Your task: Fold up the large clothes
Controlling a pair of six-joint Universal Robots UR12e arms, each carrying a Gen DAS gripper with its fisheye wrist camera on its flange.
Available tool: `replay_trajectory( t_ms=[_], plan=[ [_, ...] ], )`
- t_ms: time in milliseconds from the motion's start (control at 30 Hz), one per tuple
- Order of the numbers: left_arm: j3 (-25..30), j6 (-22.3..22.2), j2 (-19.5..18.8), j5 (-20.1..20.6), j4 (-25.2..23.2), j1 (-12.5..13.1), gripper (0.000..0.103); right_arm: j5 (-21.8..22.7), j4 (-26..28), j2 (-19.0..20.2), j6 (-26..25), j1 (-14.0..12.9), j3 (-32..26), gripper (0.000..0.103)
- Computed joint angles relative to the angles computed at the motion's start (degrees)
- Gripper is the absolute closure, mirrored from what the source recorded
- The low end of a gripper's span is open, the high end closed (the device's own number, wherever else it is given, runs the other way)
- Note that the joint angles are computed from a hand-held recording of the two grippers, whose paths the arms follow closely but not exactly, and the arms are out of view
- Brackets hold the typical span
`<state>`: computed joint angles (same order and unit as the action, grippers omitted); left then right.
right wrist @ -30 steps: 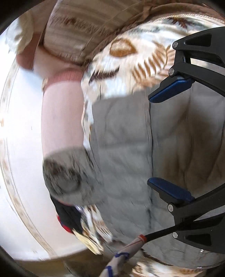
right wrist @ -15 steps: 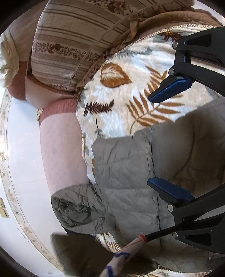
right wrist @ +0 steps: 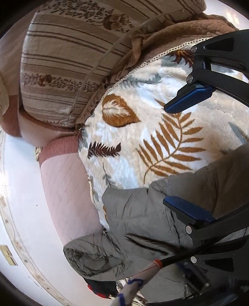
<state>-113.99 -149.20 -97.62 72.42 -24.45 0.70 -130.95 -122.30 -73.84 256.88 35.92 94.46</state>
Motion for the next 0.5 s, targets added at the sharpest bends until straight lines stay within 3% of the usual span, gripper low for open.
replay_trajectory(
  t_ms=[67,133,333,500],
  plan=[
    [0.1,1.4,0.3,-1.3,-1.6,0.3,0.068,0.3,-0.2,-0.1,0.4,-0.2,0.3,0.012],
    [0.1,3.2,1.1,-3.1,-3.6,0.6,0.060,0.6,-0.2,-0.2,0.6,-0.3,0.4,0.012],
    [-0.5,7.4,5.1,-11.4,-9.4,3.6,0.052,0.3,-0.6,0.0,0.2,-0.2,0.1,0.012],
    [0.4,3.8,6.1,-14.5,-7.9,7.5,0.049,0.3,-3.7,0.1,-1.0,-0.1,0.4,0.012]
  ],
)
